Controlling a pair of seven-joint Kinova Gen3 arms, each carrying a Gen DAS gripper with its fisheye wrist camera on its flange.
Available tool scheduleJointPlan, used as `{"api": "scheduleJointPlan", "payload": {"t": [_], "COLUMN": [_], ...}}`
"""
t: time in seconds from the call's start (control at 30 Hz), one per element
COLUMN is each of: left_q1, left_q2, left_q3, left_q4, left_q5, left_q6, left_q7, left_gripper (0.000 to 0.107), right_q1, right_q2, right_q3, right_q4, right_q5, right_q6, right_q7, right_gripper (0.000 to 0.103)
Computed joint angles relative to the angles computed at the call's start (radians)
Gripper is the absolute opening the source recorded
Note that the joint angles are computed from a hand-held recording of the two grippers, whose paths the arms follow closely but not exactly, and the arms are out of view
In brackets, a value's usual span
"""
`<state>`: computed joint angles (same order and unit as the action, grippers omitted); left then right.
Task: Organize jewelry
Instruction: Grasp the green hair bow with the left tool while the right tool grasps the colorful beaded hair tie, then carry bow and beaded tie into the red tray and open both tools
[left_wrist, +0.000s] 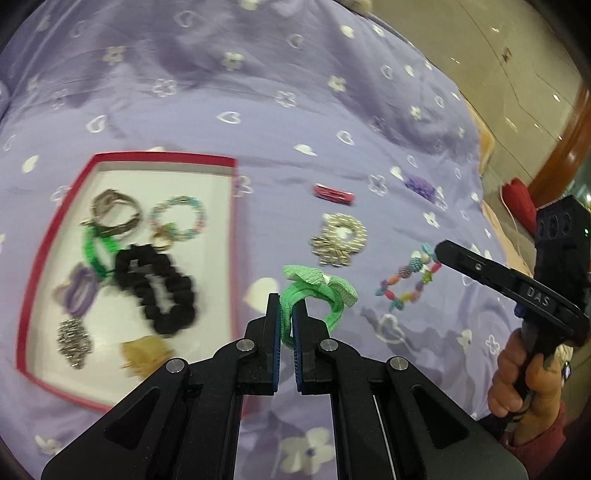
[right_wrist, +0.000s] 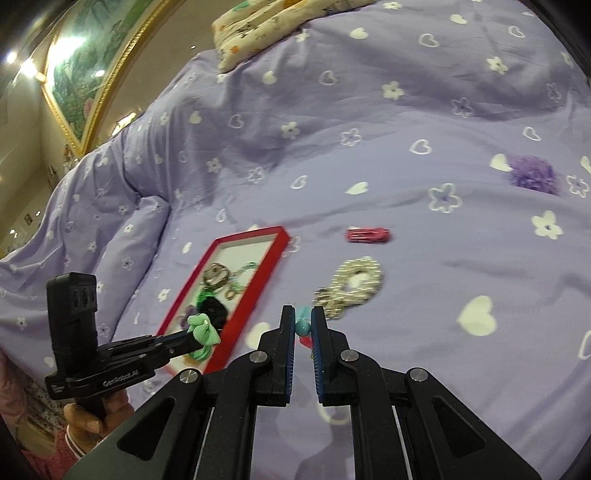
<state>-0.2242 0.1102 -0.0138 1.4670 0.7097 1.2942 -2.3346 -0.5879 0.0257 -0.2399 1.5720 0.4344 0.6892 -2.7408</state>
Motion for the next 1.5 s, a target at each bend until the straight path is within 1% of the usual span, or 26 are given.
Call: {"api": "scheduleJointPlan", "payload": {"t": [0.17,0.5,0.87,1.03,1.2,1.3,1.43,1.5], "left_q1": [-0.041,-0.128,-0.195,-0.205,-0.202,-0.191,-0.169,-0.152], "left_q2": [0.004,0.038,0.083,0.108,0.148,0.17,0.198,0.207], "left_q3": [-0.027,-0.051,-0.049,-0.039,-0.02,-0.009,0.006,0.011], "left_q4": [-0.005,-0.019,-0.05,-0.066,-0.105,-0.121,-0.133,-0.131], "left_q5": [0.002,0.011,-0.004,-0.028,-0.06,-0.09,-0.141,-0.174], "left_q6": [-0.002,-0.007,-0.027,-0.052,-0.073,-0.09,-0.116,-0.133], "left_q7": [-0.005,-0.003,0.002,0.008,0.03,0.052,0.082,0.1], "left_gripper": [0.005,0.005,0.005,0.005,0.005,0.005,0.005,0.005], "right_q1": [-0.03,-0.111,-0.174,-0.179,-0.181,-0.206,-0.197,-0.193], "right_q2": [0.048,0.147,0.292,0.361,0.424,0.457,0.492,0.498], "right_q3": [0.0,0.04,0.082,0.089,0.098,0.136,0.153,0.159], "right_q4": [-0.064,-0.193,-0.37,-0.452,-0.533,-0.576,-0.605,-0.602], "right_q5": [-0.008,-0.049,-0.154,-0.224,-0.289,-0.276,-0.29,-0.293], "right_q6": [-0.005,-0.007,0.001,0.017,0.03,0.069,0.116,0.128], "right_q7": [0.04,0.125,0.273,0.351,0.421,0.425,0.423,0.419], "right_gripper": [0.008,0.008,0.008,0.008,0.008,0.008,0.008,0.008]}}
